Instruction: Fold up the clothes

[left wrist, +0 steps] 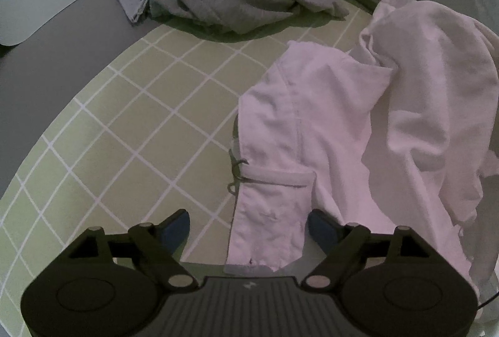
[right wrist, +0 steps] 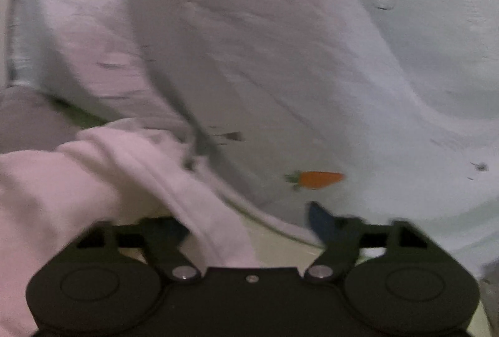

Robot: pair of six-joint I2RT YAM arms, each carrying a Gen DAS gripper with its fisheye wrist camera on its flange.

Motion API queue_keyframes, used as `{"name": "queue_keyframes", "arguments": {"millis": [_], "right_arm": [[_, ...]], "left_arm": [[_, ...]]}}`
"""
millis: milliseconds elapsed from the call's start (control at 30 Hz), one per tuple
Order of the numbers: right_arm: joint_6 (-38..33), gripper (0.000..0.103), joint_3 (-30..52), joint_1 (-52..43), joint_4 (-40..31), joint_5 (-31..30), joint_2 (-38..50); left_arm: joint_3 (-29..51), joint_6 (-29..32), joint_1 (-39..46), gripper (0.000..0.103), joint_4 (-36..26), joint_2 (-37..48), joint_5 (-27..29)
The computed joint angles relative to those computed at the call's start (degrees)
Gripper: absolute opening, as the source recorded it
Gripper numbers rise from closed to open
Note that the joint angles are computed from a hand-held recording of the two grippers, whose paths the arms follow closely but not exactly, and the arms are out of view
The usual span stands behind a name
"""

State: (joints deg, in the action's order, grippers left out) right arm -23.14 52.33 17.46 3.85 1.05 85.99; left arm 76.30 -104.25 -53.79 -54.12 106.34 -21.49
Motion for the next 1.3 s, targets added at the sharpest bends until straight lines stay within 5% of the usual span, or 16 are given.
{"name": "queue_keyframes", "arguments": {"millis": [100, 367, 600, 667, 767, 867, 1000, 1300], "right_arm": [[2.1, 0.041, -1.3, -3.9, -0.8, -2.1, -3.6], [-3.8, 0.039, -9.2, -34.4, -10.7, -17.3, -26.9], [-15.2, 0.065, -2.9, -52.2, -26.2, -14.7, -14.5], [-14.5, 0.071, -2.9, -52.0, -26.8, -16.3, -16.0], [-11.7, 0.103, -2.9, -49.4, -25.3, -21.8, -19.6], [-5.9, 0.103, -0.2, -46.0, -24.7, -29.6, -20.2], [-1.5, 0.103, 7.9, -35.1, -28.5, -32.2, -11.1], [15.0, 0.103, 22.4, -10.0, -33.8, -26.0, 13.5]], "left_arm": [[-0.1, 0.2, 0.0, 0.085, 0.1, 0.3, 0.1], [0.4, -0.2, -0.3, 0.086, -0.1, 1.0, -0.4], [4.0, 1.1, 0.1, 0.091, -3.3, 3.8, 0.6], [4.5, 1.3, 0.4, 0.096, -4.0, 4.1, 1.2], [3.4, 1.5, 0.8, 0.102, -3.5, 3.6, 1.9], [3.0, 1.9, 1.0, 0.103, -3.1, 3.6, 2.1], [5.4, 1.7, 0.8, 0.103, -5.1, 5.7, 1.5], [5.7, 1.6, 1.3, 0.103, -5.3, 6.0, 1.9]]}}
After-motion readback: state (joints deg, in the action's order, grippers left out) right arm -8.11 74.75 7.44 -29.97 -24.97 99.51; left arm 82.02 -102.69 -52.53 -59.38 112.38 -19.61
